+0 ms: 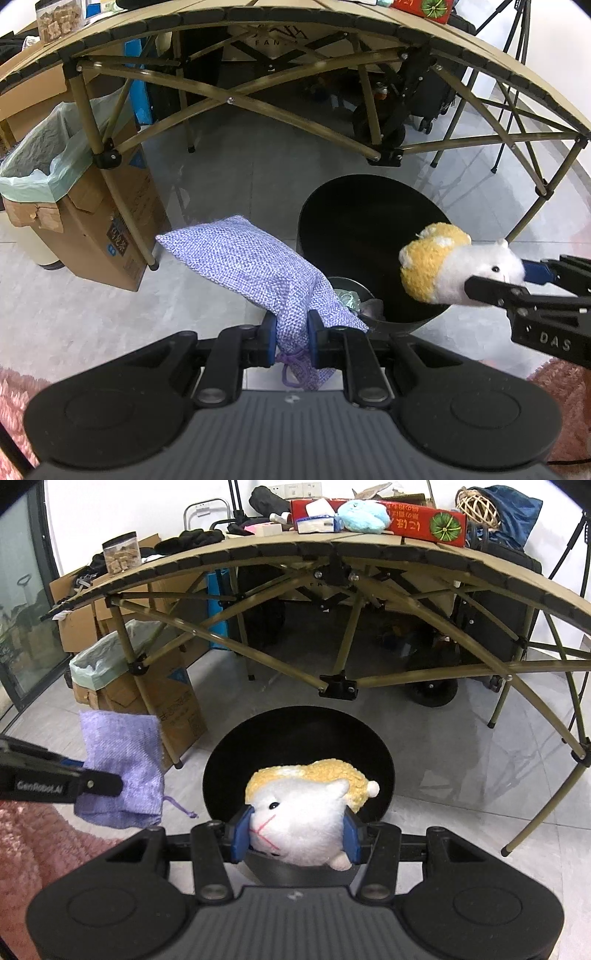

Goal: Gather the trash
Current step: 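Carry the lilac bag and white sheep with both tools down over the black bin, then open the right tool to drop the white sheep into the bin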

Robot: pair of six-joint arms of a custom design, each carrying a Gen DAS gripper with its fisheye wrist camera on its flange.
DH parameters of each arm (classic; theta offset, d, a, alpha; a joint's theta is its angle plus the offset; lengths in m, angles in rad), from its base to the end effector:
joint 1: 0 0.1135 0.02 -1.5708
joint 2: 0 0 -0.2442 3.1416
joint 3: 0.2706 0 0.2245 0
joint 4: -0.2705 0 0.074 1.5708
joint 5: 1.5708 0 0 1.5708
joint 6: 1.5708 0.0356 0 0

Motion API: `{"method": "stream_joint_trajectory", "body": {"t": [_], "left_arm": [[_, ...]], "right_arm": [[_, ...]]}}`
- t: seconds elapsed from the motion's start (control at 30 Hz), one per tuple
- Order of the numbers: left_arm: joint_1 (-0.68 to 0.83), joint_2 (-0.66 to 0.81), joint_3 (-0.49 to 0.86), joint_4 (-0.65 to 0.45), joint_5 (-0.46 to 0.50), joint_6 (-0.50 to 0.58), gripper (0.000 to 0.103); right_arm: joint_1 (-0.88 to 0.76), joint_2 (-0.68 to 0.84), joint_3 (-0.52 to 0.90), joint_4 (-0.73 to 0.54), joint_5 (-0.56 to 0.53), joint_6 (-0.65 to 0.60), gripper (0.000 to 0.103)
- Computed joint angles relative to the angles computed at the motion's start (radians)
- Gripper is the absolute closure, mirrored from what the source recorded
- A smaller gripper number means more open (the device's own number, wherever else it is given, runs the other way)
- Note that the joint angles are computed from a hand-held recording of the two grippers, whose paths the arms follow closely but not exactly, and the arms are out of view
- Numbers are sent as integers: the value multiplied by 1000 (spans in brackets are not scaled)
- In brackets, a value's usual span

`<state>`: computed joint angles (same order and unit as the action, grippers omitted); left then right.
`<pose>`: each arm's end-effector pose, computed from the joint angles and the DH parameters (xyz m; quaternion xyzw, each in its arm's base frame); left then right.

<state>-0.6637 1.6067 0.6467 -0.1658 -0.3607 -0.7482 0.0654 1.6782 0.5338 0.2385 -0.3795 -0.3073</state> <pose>0.2032 -0.1430 0.1179 -0.0801 0.9570 -0.0077 0.2787 0.2549 0.0299 0.0999 -0.2325 0.9008 0.1383 0.3397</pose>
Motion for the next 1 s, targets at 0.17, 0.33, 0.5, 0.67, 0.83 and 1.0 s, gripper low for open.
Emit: {"method": "stream_joint_trajectory", "body": {"t": [0.17,0.33,0.5,0.67,0.83,1.0], "left_arm": [[19,28,17,2,7,12,86],[26,54,35,6,4,25,86],[30,67,43,5,8,26,86],[29,71,47,7,3,28,86],[27,67,44,4,0,27,86],[22,63,46,-1,-8,26,86]], "right_arm": [[28,79,57,27,9,10,55],[50,159,118,48,24,18,55],[73,223,162,68,44,21,55],[74,283,195,82,36,19,49],[69,295,198,100,40,31,35],[67,286,190,109,39,37,5]]}}
